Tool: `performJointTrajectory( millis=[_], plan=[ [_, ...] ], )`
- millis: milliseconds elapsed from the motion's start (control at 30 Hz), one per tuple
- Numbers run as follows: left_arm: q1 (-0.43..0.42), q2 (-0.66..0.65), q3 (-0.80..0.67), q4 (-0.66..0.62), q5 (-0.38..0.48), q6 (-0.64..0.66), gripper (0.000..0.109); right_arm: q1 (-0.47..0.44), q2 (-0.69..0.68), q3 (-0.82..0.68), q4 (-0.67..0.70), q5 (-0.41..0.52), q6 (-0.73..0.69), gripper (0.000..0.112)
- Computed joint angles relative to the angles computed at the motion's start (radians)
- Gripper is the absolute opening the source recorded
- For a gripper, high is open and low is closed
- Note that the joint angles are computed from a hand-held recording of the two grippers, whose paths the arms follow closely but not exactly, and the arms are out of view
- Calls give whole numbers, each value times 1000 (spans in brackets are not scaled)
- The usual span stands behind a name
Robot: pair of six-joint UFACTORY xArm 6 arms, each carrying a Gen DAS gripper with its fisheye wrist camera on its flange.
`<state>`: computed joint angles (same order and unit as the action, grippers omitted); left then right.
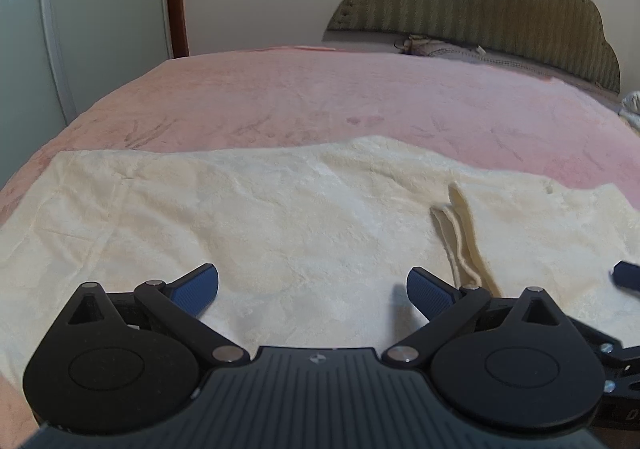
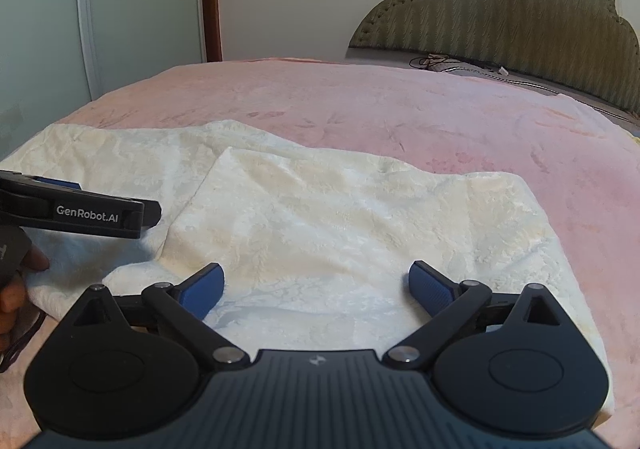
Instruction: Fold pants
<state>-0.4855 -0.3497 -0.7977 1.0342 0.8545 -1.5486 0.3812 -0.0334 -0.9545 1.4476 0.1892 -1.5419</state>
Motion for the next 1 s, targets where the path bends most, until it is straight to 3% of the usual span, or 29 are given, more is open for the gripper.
performJointTrajectory(
  millis=[67, 233, 433, 567, 633, 767, 867, 967, 1000],
  plan=[
    [-20, -52, 24, 38, 43, -17, 102, -2, -13, 3, 15, 31, -34, 100],
    [-80, -205, 88, 73, 249, 9, 102, 51, -54, 18, -40, 77, -134, 100],
    [-161, -402, 163, 55, 567, 10, 102, 146, -113, 48, -35, 190, -333, 100],
    [-138, -510, 207, -7, 663, -1, 101, 241, -104, 48, -171, 188, -350, 99],
    [-78, -591, 239, -70, 601, -9, 101, 283, -94, 43, -173, 187, -403, 99],
    [190, -788, 352, -328, 271, 46, 100, 376, -68, 26, -113, 131, -554, 99],
    [365, -871, 435, -550, 82, 121, 98, 451, -31, 8, -83, 40, -628, 83],
    [489, -945, 519, -734, -69, 192, 98, 508, -4, -25, 105, -37, -855, 77],
    [522, -956, 539, -788, -111, 224, 98, 524, 4, -36, 149, -59, -917, 64]
  ],
)
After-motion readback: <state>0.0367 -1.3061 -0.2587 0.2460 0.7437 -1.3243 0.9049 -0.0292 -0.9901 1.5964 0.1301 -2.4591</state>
